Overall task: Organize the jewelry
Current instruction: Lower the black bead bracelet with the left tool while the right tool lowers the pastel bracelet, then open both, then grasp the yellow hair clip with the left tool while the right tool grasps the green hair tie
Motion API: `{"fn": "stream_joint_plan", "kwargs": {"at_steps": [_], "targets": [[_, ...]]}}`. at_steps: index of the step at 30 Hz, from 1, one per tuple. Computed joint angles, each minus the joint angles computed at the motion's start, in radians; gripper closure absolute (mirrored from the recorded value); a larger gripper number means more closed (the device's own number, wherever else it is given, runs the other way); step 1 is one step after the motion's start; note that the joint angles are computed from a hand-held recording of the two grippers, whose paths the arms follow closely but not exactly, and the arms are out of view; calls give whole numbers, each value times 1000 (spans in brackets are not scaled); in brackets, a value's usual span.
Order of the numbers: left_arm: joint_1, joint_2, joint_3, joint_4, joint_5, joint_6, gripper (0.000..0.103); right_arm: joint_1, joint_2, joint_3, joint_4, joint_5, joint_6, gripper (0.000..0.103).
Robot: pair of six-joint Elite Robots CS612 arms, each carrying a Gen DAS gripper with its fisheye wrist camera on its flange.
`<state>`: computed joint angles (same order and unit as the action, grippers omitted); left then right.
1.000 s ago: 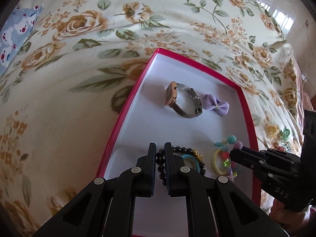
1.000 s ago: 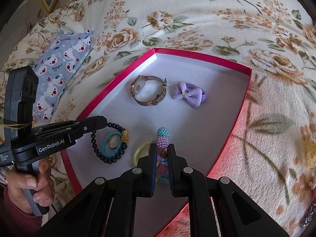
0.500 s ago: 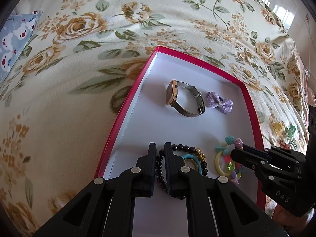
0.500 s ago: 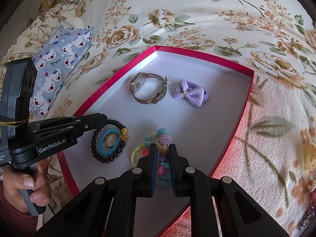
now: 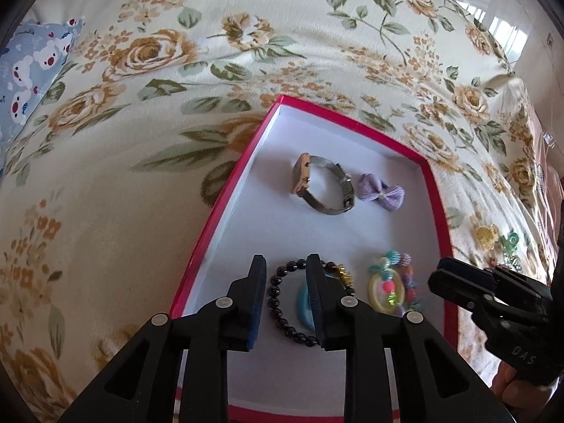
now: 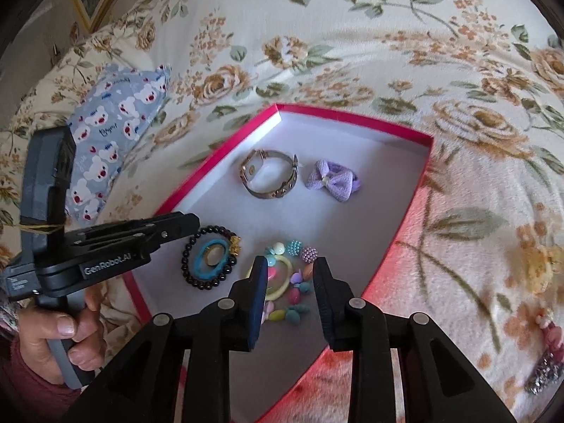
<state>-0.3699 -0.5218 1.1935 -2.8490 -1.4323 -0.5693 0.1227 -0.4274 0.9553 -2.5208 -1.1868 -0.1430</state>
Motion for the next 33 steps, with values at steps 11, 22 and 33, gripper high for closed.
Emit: {"fn": "stream_joint_plan", "kwargs": {"at_steps": [11, 22, 33], "targets": [[-28, -49, 75, -81, -25, -1, 38, -48, -102, 179, -173, -28, 96, 54], [-53, -44, 40, -38, -106, 43, 27, -118, -182, 331, -299, -158, 228, 45], [-71, 9, -81, 52, -134, 107, 26, -161, -207, 384, -343, -208, 291, 45]]}}
